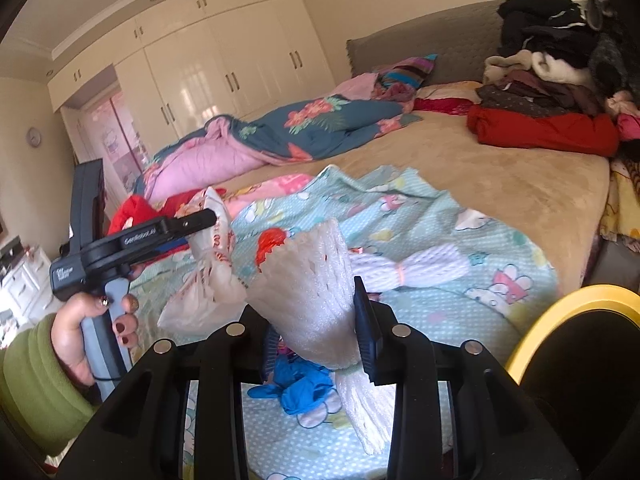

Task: Collect trash
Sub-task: 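Carry the mesh net in right tool to the yellow bin while left tool carries the bag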

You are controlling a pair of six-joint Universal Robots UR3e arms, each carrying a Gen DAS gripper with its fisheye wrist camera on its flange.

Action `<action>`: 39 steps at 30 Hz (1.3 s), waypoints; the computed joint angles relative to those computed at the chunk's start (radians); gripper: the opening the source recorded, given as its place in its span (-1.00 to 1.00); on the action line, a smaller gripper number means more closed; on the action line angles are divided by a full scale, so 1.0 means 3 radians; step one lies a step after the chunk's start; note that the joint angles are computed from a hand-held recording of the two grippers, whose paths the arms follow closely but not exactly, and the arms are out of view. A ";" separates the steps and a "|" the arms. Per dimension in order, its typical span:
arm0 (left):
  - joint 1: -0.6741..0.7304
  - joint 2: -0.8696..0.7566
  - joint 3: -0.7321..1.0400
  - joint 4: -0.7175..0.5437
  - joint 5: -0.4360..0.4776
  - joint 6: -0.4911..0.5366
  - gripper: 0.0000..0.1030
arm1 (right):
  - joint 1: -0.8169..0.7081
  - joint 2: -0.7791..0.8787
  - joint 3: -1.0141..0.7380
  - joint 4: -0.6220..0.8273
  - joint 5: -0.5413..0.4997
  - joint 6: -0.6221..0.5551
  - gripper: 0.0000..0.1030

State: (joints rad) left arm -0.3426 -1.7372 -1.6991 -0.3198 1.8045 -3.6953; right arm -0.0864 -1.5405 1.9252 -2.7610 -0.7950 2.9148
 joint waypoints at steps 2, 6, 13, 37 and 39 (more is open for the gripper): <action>-0.0085 -0.0089 0.0148 -0.0060 0.0040 -0.0005 -0.03 | -0.0083 -0.0060 0.0040 0.0017 0.0034 -0.0017 -0.39; -0.0262 -0.0285 0.0464 -0.0173 0.0150 -0.0020 -0.03 | -0.0329 -0.0214 0.0163 0.0066 0.0179 -0.0056 -0.39; -0.0521 -0.0639 0.1045 -0.0411 0.0305 -0.0039 -0.03 | -0.0693 -0.0435 0.0358 0.0183 0.0402 -0.0176 -0.39; -0.1105 -0.1869 0.3102 -0.1303 0.0567 0.0095 -0.03 | -0.1841 -0.1170 0.0748 0.1139 0.0994 -0.0767 -0.39; -0.1140 -0.1983 0.3293 -0.1390 0.0564 0.0118 -0.03 | -0.1908 -0.1179 0.0754 0.1180 0.1013 -0.0788 -0.39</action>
State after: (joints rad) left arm -0.6846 -2.3321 -0.7112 -0.7368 1.9738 -3.6598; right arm -0.6589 -1.8941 2.1513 -2.4070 -0.4910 2.6783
